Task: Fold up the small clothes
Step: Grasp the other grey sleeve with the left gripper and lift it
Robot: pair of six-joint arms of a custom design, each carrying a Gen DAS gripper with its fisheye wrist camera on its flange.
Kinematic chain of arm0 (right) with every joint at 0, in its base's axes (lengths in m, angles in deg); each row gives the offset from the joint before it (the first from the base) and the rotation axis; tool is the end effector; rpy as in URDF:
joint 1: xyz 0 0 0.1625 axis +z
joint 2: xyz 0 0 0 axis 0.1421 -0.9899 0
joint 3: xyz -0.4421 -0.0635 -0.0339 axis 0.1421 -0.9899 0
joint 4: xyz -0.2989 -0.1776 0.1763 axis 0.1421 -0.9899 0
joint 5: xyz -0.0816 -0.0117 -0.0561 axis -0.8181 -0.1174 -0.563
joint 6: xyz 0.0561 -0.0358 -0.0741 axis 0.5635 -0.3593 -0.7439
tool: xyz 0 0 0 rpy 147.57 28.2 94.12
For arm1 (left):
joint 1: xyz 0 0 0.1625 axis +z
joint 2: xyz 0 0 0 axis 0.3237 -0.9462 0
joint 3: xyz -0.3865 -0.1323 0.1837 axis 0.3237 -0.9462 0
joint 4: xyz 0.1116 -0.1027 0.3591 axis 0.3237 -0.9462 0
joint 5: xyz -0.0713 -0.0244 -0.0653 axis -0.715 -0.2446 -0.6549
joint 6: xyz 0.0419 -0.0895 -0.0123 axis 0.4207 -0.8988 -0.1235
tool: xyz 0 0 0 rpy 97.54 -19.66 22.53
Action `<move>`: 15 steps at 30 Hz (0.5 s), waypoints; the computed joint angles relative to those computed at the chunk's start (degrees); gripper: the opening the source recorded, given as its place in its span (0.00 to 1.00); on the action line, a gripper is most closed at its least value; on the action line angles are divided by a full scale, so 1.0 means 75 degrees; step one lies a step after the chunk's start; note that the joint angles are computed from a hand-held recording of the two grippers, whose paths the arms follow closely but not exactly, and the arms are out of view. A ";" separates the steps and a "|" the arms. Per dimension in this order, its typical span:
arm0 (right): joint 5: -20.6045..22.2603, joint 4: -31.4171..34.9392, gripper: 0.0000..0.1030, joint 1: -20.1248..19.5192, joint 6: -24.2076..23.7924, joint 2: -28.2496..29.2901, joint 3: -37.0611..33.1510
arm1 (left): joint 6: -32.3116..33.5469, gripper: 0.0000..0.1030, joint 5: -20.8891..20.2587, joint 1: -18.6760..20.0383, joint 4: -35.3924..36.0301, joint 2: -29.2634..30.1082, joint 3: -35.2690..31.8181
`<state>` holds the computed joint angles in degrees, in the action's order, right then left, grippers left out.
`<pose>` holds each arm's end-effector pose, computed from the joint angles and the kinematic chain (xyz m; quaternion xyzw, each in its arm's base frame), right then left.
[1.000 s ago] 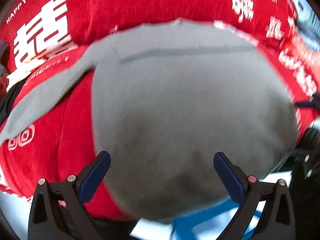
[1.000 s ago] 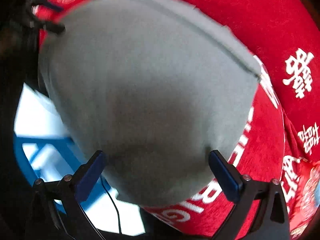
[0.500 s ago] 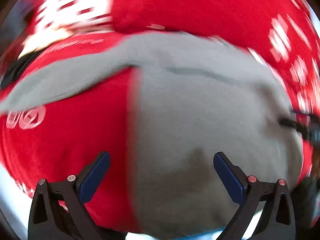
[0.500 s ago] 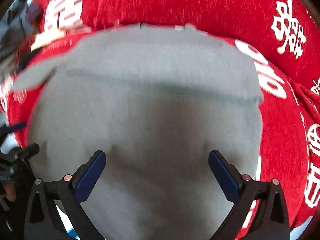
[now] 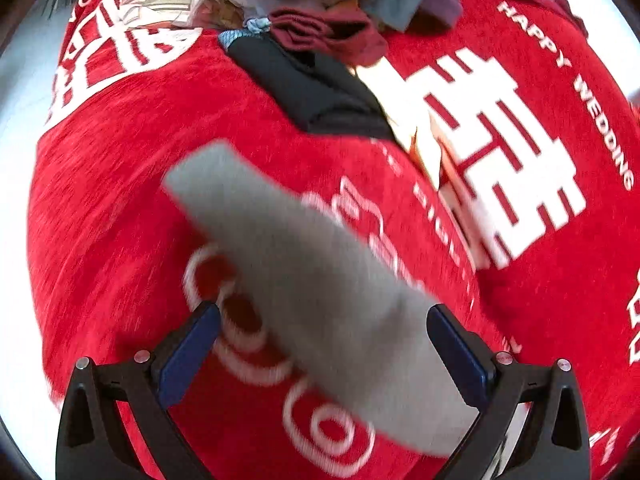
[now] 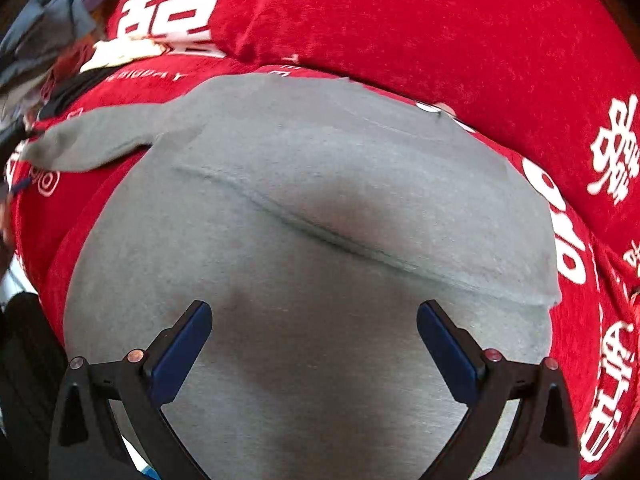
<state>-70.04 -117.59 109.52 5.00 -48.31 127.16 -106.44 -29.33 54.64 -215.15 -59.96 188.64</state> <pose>0.3644 -0.5569 0.1292 0.2650 -0.8872 0.1018 0.3638 0.0648 -0.5253 0.4677 -0.3192 0.7856 -0.4927 0.1952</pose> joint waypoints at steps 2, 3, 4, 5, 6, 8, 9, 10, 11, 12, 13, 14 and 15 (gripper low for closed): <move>0.0015 0.0069 0.99 0.0026 0.0031 0.0037 -0.0042 | 0.0352 0.97 -0.0232 0.0130 -0.0472 0.0131 -0.0118; 0.0014 0.0099 0.99 0.0042 0.0043 0.0061 -0.0082 | 0.0569 0.66 -0.0424 0.0182 -0.0763 0.0115 -0.0090; 0.0004 0.0099 0.99 0.0058 0.0032 0.0081 -0.0119 | 0.0674 0.27 -0.0723 0.0251 -0.0735 0.0123 -0.0166; -0.0003 0.0079 0.99 0.0077 0.0006 0.0109 -0.0180 | 0.0672 0.18 -0.1040 0.0362 -0.0463 0.0113 -0.0277; 0.0003 0.0070 0.99 0.0088 -0.0020 0.0143 -0.0259 | 0.0730 0.18 -0.1176 0.0427 -0.0444 0.0129 -0.0291; 0.0083 0.0011 0.99 0.0083 -0.0119 0.0260 -0.0547 | 0.0877 0.18 -0.0955 0.0312 -0.0587 0.0081 -0.0166; 0.0115 0.0045 0.99 0.0070 -0.0144 0.0354 -0.0749 | 0.0865 0.18 -0.0931 0.0273 -0.0557 0.0031 -0.0129; 0.0127 0.0096 0.99 0.0052 -0.0160 0.0468 -0.0982 | 0.0831 0.17 -0.0913 0.0175 -0.0624 -0.0126 0.0032; 0.0115 0.0128 0.99 0.0030 -0.0172 0.0609 -0.1242 | 0.0856 0.17 -0.0869 0.0053 -0.0794 -0.0267 0.0208; 0.0099 0.0125 0.99 -0.0005 -0.0184 0.0825 -0.1606 | 0.1016 0.17 -0.0811 -0.0035 -0.1024 -0.0299 0.0259; 0.0101 0.0170 0.99 -0.0044 -0.0159 0.1033 -0.1960 | 0.1229 0.17 -0.0689 -0.0135 -0.1238 -0.0308 0.0287; 0.0088 0.0289 0.99 -0.0079 -0.0075 0.1251 -0.2331 | 0.1414 0.17 -0.0593 -0.0197 -0.1341 -0.0297 0.0274; 0.0039 0.0540 0.99 -0.0119 0.0064 0.1573 -0.2863 | 0.1489 0.17 -0.0562 -0.0211 -0.1308 -0.0301 0.0258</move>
<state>-69.74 -113.54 108.63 5.48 -36.51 105.68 -95.28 -33.54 53.06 -224.96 -62.21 190.58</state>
